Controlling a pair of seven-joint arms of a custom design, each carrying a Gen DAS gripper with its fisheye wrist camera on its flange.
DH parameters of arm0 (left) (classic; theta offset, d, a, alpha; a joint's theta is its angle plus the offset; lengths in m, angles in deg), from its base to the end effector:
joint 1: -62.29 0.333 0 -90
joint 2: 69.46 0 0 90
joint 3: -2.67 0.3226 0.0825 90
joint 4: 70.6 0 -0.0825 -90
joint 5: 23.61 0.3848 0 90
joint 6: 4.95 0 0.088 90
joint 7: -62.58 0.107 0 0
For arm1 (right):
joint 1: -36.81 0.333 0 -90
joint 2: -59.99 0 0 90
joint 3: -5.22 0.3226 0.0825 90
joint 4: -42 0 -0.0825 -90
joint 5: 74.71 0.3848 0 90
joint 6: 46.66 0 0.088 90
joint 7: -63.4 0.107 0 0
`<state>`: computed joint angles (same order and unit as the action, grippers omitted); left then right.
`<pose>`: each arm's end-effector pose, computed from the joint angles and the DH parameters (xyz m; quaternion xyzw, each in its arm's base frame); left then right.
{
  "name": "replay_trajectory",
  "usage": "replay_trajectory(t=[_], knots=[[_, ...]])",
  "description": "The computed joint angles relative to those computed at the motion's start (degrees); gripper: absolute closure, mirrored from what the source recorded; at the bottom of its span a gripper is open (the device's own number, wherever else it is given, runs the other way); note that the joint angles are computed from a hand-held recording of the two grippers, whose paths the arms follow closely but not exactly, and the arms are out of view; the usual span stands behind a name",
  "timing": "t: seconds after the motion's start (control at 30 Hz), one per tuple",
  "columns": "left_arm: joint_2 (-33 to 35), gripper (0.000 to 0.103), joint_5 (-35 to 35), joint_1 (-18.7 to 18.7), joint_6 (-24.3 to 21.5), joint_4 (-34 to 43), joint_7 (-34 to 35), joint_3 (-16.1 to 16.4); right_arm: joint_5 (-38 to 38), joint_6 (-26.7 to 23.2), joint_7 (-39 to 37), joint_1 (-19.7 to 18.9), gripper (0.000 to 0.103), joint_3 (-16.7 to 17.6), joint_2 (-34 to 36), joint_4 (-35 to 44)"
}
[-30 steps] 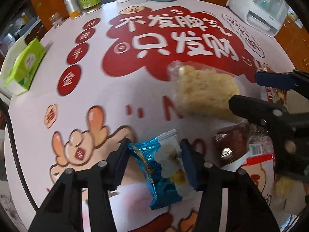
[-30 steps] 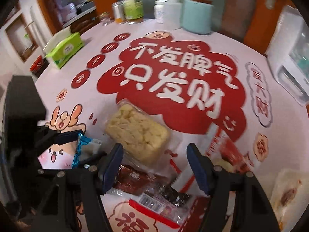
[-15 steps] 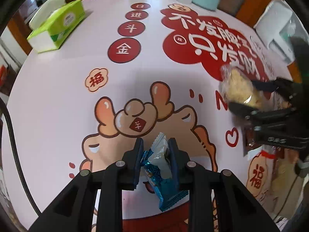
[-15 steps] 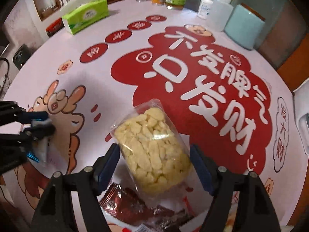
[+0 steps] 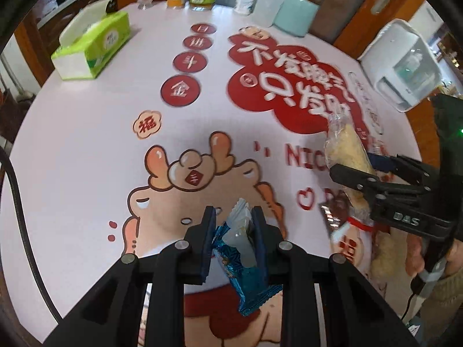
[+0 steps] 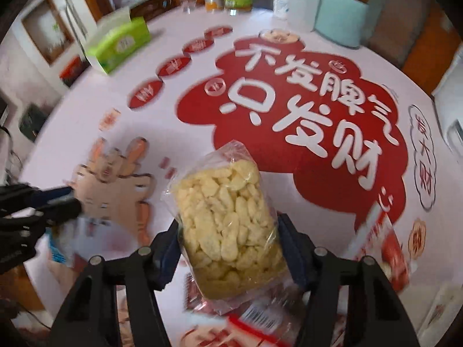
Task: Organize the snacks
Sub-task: 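Carry both snacks over the white tray and release them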
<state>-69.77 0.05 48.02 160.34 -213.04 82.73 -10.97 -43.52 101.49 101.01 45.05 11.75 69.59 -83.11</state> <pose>0.4321 -0.2552 0.3361 -0.8008 0.5584 -0.2020 0.0779 0.5589 0.1365 0.3402 -0.8938 0.3968 -0.0219 0.2077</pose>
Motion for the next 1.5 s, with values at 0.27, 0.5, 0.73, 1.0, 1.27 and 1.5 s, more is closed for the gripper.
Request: replay_trajectory(t=[0.27,0.5,0.73,1.0,1.27,1.5], knots=[[-5.87,0.080,4.34,-0.99,-4.96,3.24,-0.88,-4.92,16.51,-5.34,-8.74,0.43,0.041,-5.71,-17.44,-11.54],[-3.15,0.080,8.80,-4.45,-8.81,12.98,-0.01,-8.96,13.53,-7.63,-7.58,0.18,0.040,-14.43,-32.12,-21.93],[7.97,0.080,16.00,-13.20,-13.80,29.32,-1.78,-7.97,4.26,-10.21,-5.84,-4.22,0.040,-23.16,-40.34,-26.04],[22.89,0.080,19.48,-24.99,-22.99,52.55,-0.07,-3.09,3.20,-10.87,-11.35,-7.97,0.040,-31.94,-39.98,-22.01],[34.61,0.080,17.90,-34.40,-31.17,73.32,3.35,3.35,9.04,-16.67,-17.59,-11.55,0.040,-35.10,-32.30,-13.11],[41.83,0.079,14.78,-39.73,-37.50,86.03,6.55,8.47,12.76,-20.93,-20.81,-15.14,0.039,-32.88,-27.37,-8.71]])
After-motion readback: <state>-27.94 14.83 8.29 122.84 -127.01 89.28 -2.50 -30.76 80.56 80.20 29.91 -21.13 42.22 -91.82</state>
